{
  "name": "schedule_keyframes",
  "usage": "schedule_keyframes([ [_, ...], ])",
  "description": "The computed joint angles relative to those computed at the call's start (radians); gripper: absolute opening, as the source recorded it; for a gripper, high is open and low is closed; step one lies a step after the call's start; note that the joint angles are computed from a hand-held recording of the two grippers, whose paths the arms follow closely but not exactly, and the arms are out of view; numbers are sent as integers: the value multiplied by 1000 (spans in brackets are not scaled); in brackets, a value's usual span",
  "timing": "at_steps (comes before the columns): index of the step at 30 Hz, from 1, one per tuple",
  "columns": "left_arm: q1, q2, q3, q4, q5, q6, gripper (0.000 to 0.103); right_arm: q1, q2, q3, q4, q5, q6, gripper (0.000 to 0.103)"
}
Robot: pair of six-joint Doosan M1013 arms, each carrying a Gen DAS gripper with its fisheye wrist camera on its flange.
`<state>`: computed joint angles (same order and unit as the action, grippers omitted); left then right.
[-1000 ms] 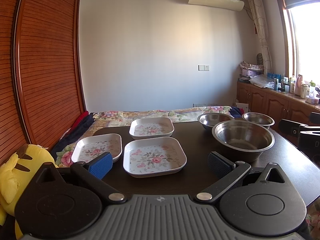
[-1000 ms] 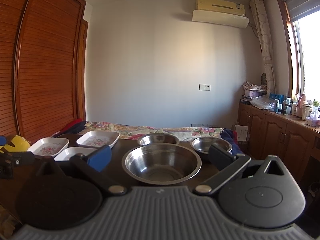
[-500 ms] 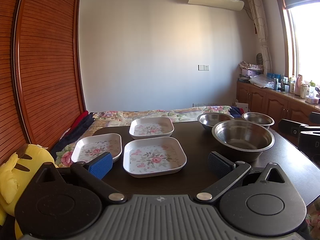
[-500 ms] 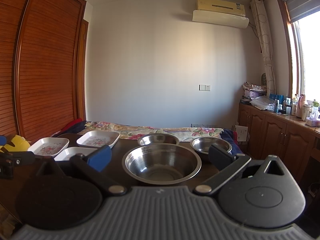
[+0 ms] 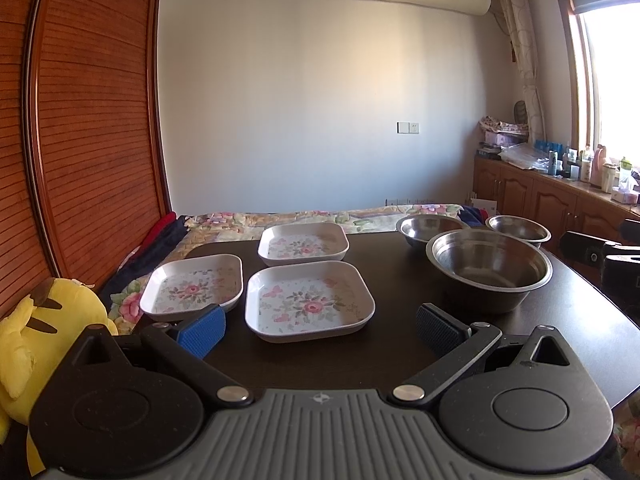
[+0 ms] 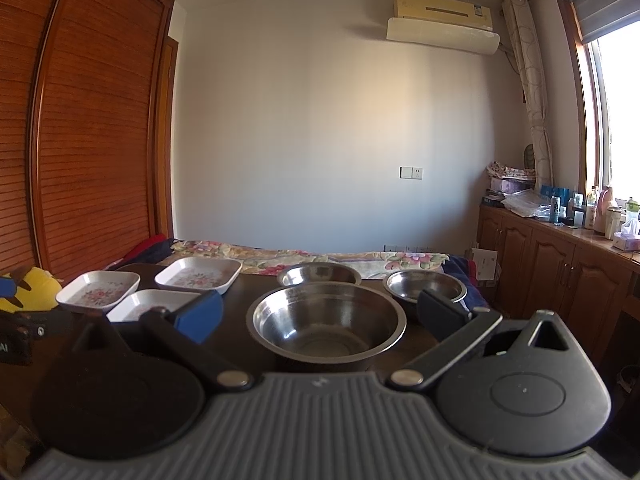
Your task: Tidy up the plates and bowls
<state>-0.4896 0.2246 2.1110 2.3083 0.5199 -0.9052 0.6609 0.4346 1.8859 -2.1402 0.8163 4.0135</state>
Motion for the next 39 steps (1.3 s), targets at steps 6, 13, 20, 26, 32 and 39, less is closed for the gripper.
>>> schedule_keyframes([
  [6,15,8,-3,-6,-21,4,103,-3,12,-10,2,-19,2,103],
  [13,48,31,-25,-12,-75,20,103,-10,33,-42,-30,-73,-19,103],
  [20,86,63,-67,-66,-134,89,102,-29,53,-91,-120,-191,9,103],
  [26,125,90,-109,-51,-195,94,98,-51,78,-151,-194,-316,24,103],
  [32,150,120,-150,-153,-229,192,97,-74,103,-206,-305,-442,122,102],
  [39,175,150,-192,-281,-256,313,96,-85,136,-266,-298,-518,98,102],
])
